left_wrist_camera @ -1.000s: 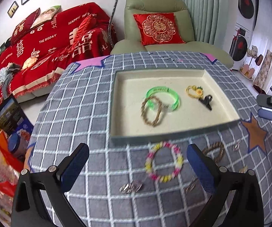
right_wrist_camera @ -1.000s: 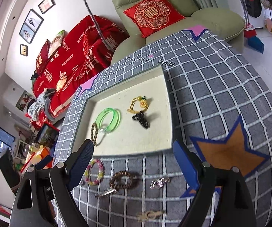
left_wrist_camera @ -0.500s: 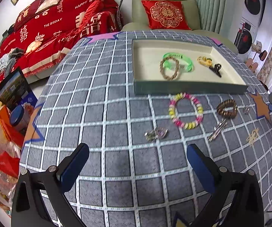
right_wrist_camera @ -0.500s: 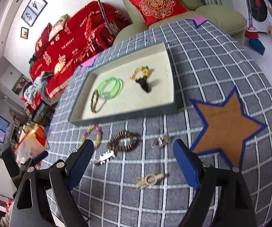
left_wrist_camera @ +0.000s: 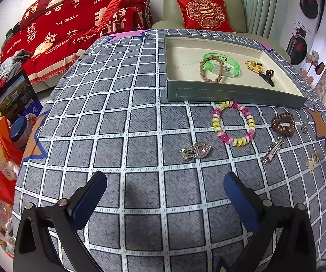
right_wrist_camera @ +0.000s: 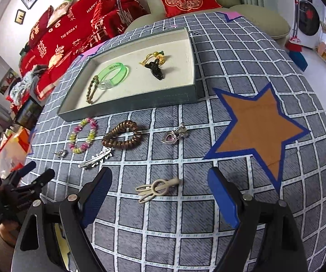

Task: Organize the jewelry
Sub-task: 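Withdraw both tools from the tray toward the remaining jewelry, then lower the left tool onto the silver charm and close it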

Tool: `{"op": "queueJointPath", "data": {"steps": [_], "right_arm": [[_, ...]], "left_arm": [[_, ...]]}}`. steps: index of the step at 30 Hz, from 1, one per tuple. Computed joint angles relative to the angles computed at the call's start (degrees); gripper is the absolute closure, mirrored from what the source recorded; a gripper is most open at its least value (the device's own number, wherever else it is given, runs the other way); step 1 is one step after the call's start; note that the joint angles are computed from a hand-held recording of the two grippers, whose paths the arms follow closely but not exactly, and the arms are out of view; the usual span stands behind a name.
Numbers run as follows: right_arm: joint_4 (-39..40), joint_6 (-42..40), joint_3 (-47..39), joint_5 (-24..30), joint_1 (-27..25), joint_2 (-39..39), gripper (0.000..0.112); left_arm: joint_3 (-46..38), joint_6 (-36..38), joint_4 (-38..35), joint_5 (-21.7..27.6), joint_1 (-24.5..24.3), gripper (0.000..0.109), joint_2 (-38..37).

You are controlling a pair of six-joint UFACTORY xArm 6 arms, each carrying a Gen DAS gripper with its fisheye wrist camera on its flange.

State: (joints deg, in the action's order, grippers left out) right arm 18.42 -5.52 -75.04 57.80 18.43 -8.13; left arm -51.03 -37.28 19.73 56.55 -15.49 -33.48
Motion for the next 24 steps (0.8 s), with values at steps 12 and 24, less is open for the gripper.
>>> {"op": "queueJointPath", "data": {"steps": [12,24], "right_arm": [[-7.69,3.5,-3.59,-1.38,1.72,4.43,0.024],[-12.95,5.81,-5.12,-3.89,3.46,8.1,0.032]], "left_arm": [[-2.22,0.89,1.18,-1.03,0.45,0.006,4.03],[-3.26,2.3,0.3,-2.29,0.73,0.018,6.44]]}}
